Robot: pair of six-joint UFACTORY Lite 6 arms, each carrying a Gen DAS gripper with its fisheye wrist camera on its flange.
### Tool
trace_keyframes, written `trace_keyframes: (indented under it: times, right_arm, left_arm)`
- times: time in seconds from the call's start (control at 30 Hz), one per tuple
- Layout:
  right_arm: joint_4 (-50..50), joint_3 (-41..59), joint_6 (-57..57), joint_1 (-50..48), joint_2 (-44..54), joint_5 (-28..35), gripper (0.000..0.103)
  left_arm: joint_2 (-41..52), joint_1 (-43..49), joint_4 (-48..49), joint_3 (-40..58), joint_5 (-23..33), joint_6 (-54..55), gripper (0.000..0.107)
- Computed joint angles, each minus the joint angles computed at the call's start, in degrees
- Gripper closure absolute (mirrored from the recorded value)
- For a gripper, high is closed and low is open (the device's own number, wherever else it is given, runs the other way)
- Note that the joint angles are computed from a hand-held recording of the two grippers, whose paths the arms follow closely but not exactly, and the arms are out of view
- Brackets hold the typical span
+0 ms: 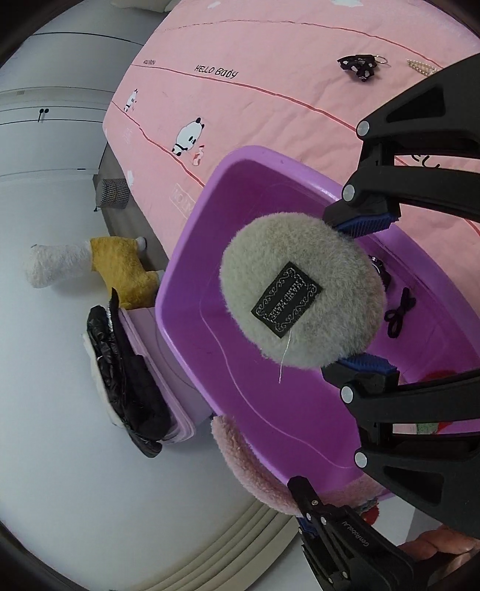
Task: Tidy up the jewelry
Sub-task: 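Carry the pouf and headband with both tools over the purple tub, then open both tools to drop the pouf and headband into the tub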
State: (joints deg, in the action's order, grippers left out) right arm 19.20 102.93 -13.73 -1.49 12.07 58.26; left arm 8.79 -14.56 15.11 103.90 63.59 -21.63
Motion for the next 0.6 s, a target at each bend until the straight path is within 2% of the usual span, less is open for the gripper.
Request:
trace_keyframes:
  times: [0.2,0.27,0.33,0.37,0.4,0.43,0.6]
  right_arm:
    - [-3.44,4.67,2.64,2.18,7.21,1.66,0.052]
    - [-5.25,6.54,4.48,3.23,9.04,2.55,0.046]
    - [-6.83,7.79,6.03,4.05,9.96,3.66,0.038]
    - [-7.48,8.32,6.57,4.25,10.54,3.81,0.037]
    - [-8.42,8.35,7.4,4.65,10.44,3.81,0.036]
    - [-9.18,8.15,7.78,4.82,10.29,3.62,0.033]
    - [-10.17,8.05,8.42,4.66,9.8,3.96,0.031]
  left_arm:
    - [2.26,1.77,-0.77,-1.49,-0.46,0.86,0.094]
    - [2.76,1.98,-0.65,-1.47,-0.27,0.98,0.088]
    - [2.67,1.83,-0.1,-1.76,0.14,0.42,0.076]
    - [2.33,1.89,0.43,-2.43,-0.08,-0.03,0.053]
    - [1.87,1.92,1.35,-2.97,-0.41,-0.88,0.025]
    - [0.65,1.8,2.44,-4.48,-1.46,-1.92,0.021]
    - [-0.7,0.68,4.75,-5.56,-1.42,-3.05,0.021]
